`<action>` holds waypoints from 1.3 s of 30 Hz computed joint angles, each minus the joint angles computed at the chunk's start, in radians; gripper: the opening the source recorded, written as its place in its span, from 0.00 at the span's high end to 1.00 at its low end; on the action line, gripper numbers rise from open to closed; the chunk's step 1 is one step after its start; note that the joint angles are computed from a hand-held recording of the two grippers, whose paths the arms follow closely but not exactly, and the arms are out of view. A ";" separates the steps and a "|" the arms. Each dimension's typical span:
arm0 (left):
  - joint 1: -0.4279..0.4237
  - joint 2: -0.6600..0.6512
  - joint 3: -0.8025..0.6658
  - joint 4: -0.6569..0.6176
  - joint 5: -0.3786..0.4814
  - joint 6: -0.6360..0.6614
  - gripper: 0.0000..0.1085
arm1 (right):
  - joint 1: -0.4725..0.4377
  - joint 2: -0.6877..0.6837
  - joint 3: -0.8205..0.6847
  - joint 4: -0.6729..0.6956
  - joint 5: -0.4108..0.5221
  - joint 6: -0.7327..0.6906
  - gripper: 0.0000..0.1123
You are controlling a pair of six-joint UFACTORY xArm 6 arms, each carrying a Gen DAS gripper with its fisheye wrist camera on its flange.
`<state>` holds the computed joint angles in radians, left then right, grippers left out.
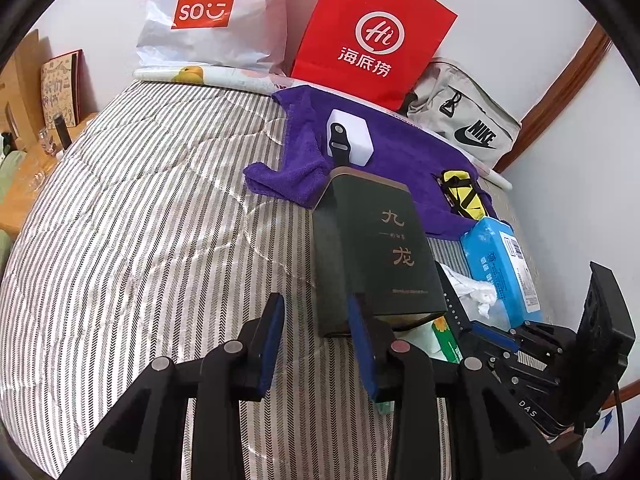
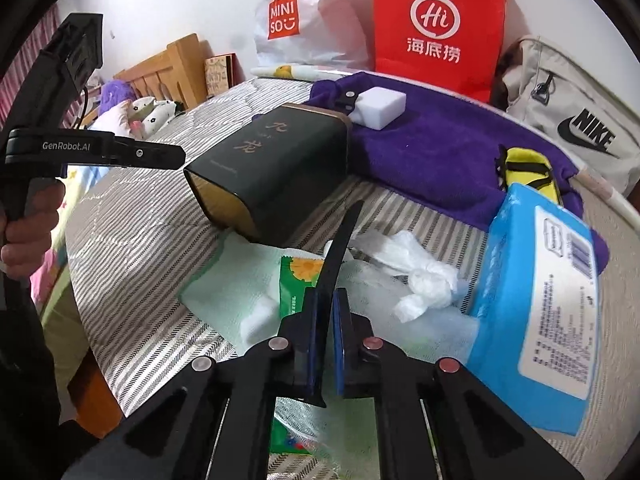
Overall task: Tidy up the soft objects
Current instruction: 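Set the dark green tin on the bed with the left tool while the right tool grasps a black strap, then grasp the white-and-mint glove with the left tool while the right tool holds the black strap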
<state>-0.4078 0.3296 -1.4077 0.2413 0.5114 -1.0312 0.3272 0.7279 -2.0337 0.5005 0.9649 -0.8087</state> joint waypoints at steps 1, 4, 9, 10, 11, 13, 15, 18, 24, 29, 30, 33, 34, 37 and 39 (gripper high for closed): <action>0.000 0.000 0.001 -0.003 0.000 0.002 0.71 | 0.002 0.008 -0.014 0.000 0.013 0.002 0.92; -0.003 0.004 -0.003 -0.004 0.003 0.007 0.71 | 0.012 0.017 -0.026 0.003 0.028 -0.007 0.92; -0.003 0.003 -0.001 0.001 0.005 0.005 0.71 | 0.026 0.033 -0.033 -0.014 -0.009 0.006 0.95; -0.004 0.001 0.001 0.004 0.006 0.003 0.71 | 0.027 0.037 -0.038 -0.021 -0.016 0.016 0.96; -0.005 0.000 0.002 0.009 0.008 0.000 0.71 | 0.026 0.036 -0.037 -0.025 -0.019 0.022 0.96; -0.008 -0.005 0.010 0.016 0.012 -0.005 0.71 | 0.025 0.033 -0.036 -0.034 -0.018 0.029 0.97; -0.015 -0.009 0.017 0.016 0.009 -0.002 0.71 | 0.026 0.033 -0.033 -0.036 -0.021 0.031 0.96; -0.024 -0.012 0.030 0.016 -0.007 0.000 0.71 | 0.024 0.042 -0.042 -0.011 -0.023 0.033 0.96; -0.066 0.009 0.028 -0.025 -0.037 0.064 0.71 | -0.008 -0.066 0.097 0.135 -0.076 -0.031 0.97; -0.102 0.098 -0.083 -0.077 -0.015 0.162 0.70 | -0.051 -0.185 0.250 0.203 -0.171 -0.056 0.97; -0.112 0.123 -0.115 -0.079 -0.010 0.181 0.61 | -0.062 -0.206 0.275 0.218 -0.180 -0.061 0.97; -0.131 0.164 -0.164 -0.083 -0.020 0.211 0.45 | -0.092 -0.256 0.335 0.244 -0.214 -0.074 0.97; -0.137 0.181 -0.189 -0.079 -0.012 0.219 0.45 | -0.098 -0.264 0.343 0.247 -0.221 -0.072 0.97; -0.154 0.254 -0.297 -0.060 0.075 0.213 0.45 | -0.123 -0.278 0.359 0.260 -0.228 -0.065 0.97; -0.167 0.296 -0.362 0.010 0.145 0.170 0.46 | -0.134 -0.279 0.359 0.266 -0.228 -0.066 0.97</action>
<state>-0.5749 0.6260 -1.7699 0.2512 0.6566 -0.8611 0.1935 0.4492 -1.6743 0.7667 0.7371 -0.8744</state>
